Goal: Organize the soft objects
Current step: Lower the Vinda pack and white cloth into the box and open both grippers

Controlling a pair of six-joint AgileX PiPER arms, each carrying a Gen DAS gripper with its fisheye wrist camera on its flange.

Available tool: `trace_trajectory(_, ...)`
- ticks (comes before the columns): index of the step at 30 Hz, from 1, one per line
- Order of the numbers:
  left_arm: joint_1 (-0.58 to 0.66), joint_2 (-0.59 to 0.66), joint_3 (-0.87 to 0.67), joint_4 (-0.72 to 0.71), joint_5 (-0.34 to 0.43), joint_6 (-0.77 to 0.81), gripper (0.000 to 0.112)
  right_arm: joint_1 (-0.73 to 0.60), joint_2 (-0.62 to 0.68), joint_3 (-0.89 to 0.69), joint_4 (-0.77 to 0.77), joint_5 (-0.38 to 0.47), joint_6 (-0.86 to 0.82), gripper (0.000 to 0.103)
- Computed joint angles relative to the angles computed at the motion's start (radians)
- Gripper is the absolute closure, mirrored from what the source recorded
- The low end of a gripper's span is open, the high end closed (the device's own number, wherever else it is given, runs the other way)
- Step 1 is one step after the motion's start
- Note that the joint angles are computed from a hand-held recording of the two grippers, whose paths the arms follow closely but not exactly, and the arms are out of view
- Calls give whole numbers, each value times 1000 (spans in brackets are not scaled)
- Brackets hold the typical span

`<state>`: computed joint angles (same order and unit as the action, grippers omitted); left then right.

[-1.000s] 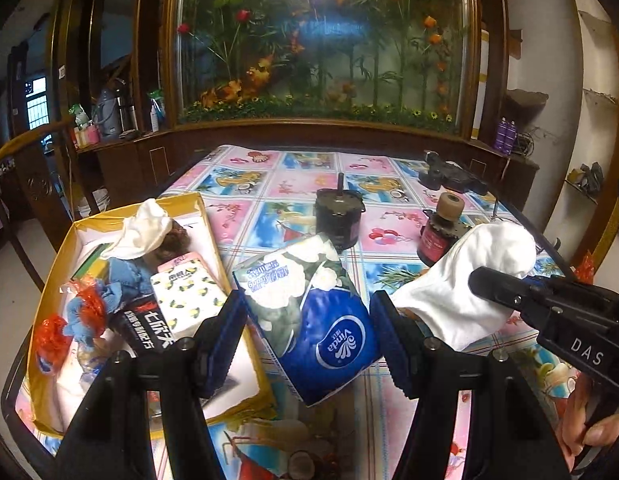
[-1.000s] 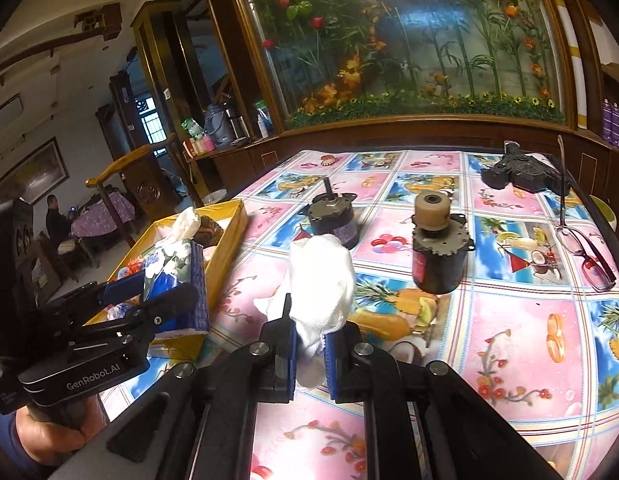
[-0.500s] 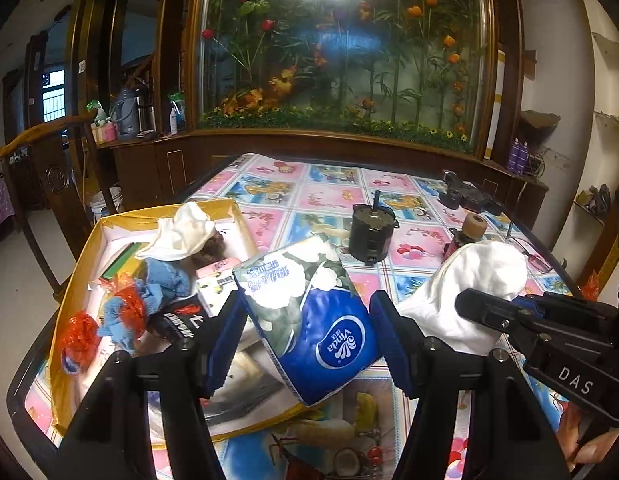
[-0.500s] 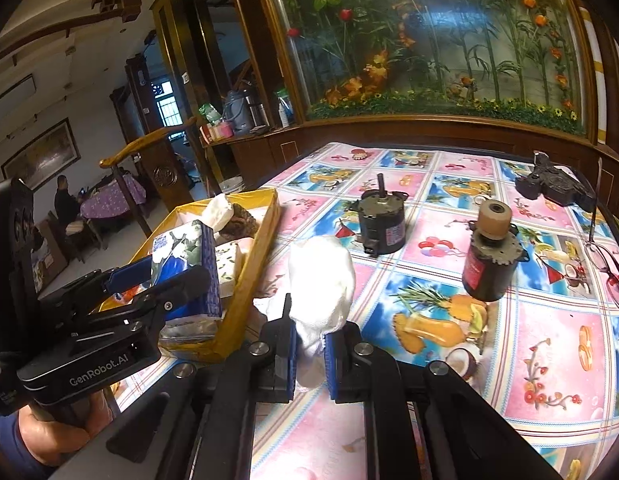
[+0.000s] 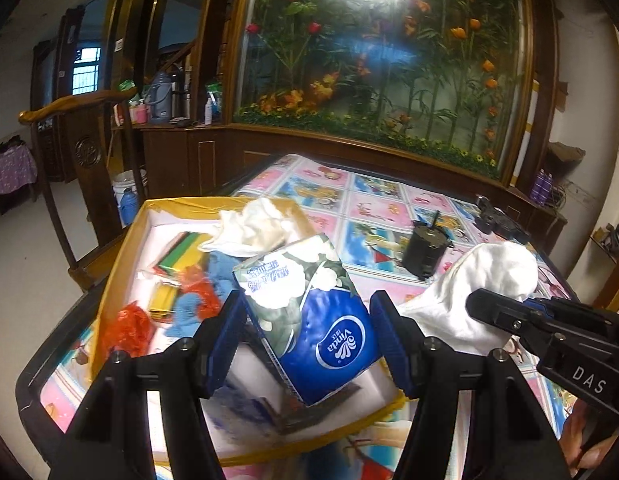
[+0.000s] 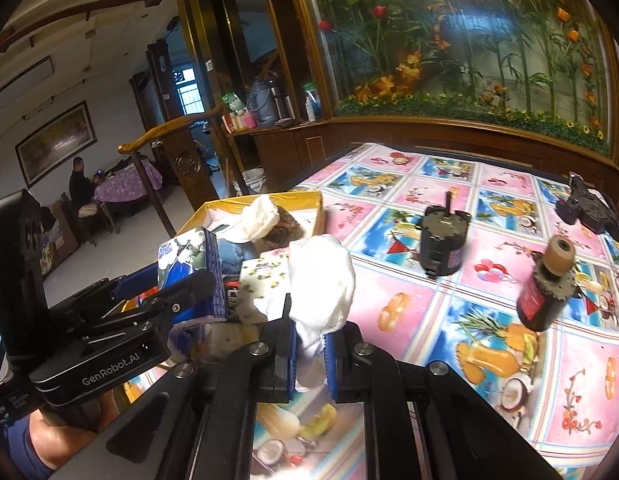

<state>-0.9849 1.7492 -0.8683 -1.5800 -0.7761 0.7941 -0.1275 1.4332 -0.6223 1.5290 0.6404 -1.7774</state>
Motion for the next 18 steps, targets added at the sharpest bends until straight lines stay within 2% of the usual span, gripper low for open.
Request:
trace_trajectory(11,127,-80,159,67,39,-149,49,248,70,-104,34,-105,82,91)
trace_trajectory(14,137,-77,175,75,50,-166,49,312,112,-148,44,-146,101,90)
trace_trajectory(18,144,-69,186,86,61,-177,49,360,201,-239,-15,-160,203,90)
